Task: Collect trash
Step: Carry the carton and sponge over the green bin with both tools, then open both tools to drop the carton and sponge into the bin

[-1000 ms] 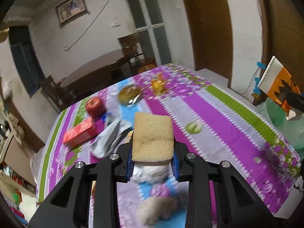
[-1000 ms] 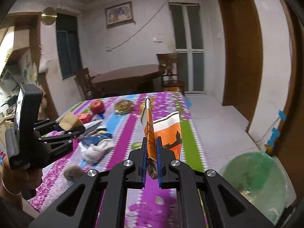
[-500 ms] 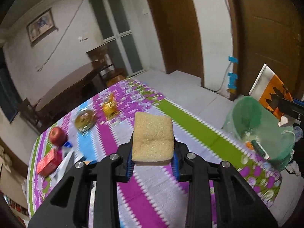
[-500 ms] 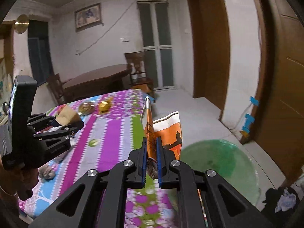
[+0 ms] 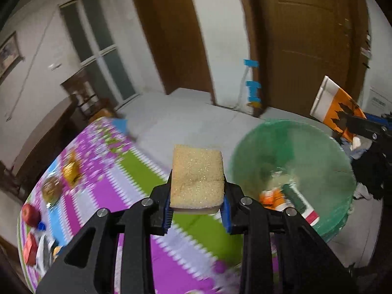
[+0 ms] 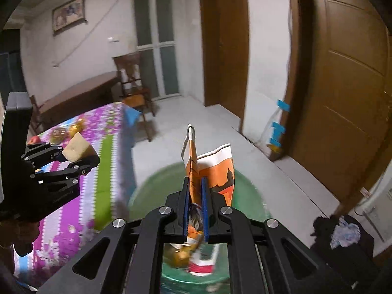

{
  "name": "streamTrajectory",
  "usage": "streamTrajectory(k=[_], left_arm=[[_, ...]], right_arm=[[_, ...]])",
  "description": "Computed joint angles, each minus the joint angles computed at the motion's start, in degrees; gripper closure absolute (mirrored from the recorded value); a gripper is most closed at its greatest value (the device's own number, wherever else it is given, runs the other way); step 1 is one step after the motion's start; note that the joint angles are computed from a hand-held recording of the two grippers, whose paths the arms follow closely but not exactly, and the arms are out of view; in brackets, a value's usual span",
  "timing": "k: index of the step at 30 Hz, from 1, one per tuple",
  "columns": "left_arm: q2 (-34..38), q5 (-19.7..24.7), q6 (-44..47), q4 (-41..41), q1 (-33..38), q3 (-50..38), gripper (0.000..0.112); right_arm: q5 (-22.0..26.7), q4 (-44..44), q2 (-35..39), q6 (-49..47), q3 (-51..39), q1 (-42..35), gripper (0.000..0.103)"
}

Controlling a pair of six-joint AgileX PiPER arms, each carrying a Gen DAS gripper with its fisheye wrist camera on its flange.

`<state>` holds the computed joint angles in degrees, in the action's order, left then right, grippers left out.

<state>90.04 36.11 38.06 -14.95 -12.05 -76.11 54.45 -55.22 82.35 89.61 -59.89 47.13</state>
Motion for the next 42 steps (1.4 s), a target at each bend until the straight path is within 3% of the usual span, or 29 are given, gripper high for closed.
streamTrajectory(k=[11,19,38,42], left_arm=[[8.0,6.9,4.2,-4.9,-6.1,-6.2,0.083],[8.8,6.5,3.4,-4.5,-8.6,-4.2,0.083],[10.4,6.6,-0.1,-1.7,-10.1,-5.0,0.082],[10.7,7.0,-0.1,-1.7,-9.7,-5.0,0.072]], right_arm=[[-5.6,9.0,-1.6,-6.7,5.7,-9.9,0.094],[-5.2,10.9,0.6,-8.3,4.2,-9.8,0.094],[-10.3,14.0,2.0,-12.1,4.7,-13.3,0.091],[-10.5,14.2,2.6,-12.0,4.6,-13.7,0.090]])
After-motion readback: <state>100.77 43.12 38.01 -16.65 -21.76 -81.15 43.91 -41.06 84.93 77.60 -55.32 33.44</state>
